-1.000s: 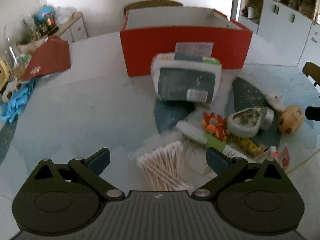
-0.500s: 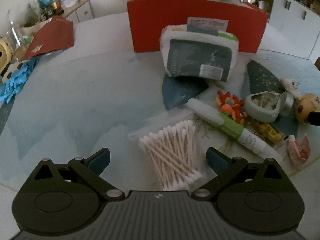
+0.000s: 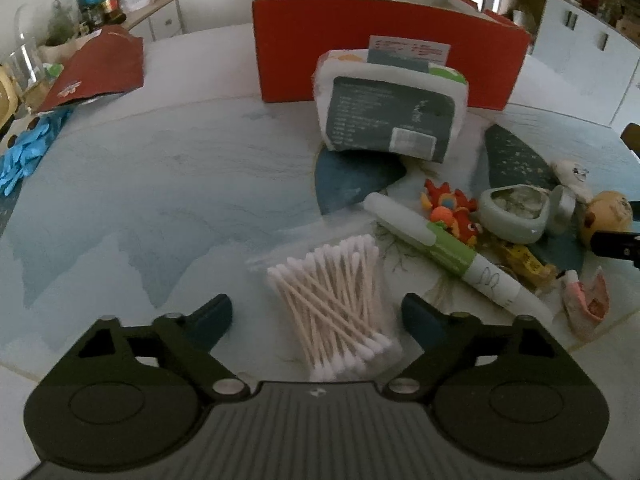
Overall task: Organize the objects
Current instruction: 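Grasp the cotton swab bag with the left tool while the right tool grasps the yellow plush toy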
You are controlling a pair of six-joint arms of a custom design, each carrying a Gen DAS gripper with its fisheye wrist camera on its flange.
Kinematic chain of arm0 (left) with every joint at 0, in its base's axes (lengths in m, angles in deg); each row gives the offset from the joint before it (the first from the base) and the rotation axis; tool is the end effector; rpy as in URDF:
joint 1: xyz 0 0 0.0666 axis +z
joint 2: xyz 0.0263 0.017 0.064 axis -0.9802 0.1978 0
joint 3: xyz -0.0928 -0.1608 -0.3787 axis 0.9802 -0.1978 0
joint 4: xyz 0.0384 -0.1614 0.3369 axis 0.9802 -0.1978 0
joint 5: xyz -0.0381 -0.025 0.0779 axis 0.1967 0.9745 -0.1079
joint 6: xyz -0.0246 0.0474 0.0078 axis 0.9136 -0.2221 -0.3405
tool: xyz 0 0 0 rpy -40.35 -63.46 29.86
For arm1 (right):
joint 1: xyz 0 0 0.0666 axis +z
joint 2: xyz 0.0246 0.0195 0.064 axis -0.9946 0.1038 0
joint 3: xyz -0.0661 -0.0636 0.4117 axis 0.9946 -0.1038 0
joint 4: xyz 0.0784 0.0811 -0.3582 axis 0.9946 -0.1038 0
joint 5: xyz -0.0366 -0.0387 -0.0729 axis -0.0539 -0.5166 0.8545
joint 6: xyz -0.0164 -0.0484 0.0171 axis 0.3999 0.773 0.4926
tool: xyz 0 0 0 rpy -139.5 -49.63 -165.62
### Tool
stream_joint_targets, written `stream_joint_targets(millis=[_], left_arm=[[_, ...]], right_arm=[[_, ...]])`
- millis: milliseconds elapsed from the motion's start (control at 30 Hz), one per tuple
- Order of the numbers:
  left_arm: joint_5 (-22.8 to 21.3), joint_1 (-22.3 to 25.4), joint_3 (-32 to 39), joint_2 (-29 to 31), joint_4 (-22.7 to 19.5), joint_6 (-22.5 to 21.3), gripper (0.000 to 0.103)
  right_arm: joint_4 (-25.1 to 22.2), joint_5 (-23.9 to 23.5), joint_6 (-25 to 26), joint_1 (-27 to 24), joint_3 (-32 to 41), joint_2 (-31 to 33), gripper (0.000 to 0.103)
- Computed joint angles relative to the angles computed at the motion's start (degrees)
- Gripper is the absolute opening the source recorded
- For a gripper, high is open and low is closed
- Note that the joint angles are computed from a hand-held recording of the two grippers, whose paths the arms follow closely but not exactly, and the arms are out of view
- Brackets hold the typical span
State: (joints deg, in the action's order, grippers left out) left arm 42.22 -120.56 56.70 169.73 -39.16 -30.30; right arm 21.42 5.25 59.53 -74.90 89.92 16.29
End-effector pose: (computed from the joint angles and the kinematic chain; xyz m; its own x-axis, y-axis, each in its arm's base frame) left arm 0.4087 -0.3459 0.4432 -0.8062 -0.1646 -0.5683 -0.2082 0.9780 0.0122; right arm 0.4954 0.0875 0.4421 -0.6513 -0.4372 -0.6202 -0.5400 0.8412 -0.0259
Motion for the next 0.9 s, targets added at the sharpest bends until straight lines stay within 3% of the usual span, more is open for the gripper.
stream_joint_targets(millis=[200, 333, 900], left_arm=[[0.28, -0.28, 0.29, -0.24, 0.84, -2.14, 0.055], [0.32, -0.33, 0.43, -0.32, 0.8, -2.65, 0.045], [2.55, -0.1, 0.24, -2.23, 3.32, -1.38, 0.039]], right_arm=[[0.33, 0.63, 0.05, 0.37, -0.4, -0.36, 0.077], [0.54, 0.53, 0.11, 0.23, -0.59, -0.59, 0.074], [-1.25, -2.39, -2.77, -1.15, 0.62, -2.31, 0.07]])
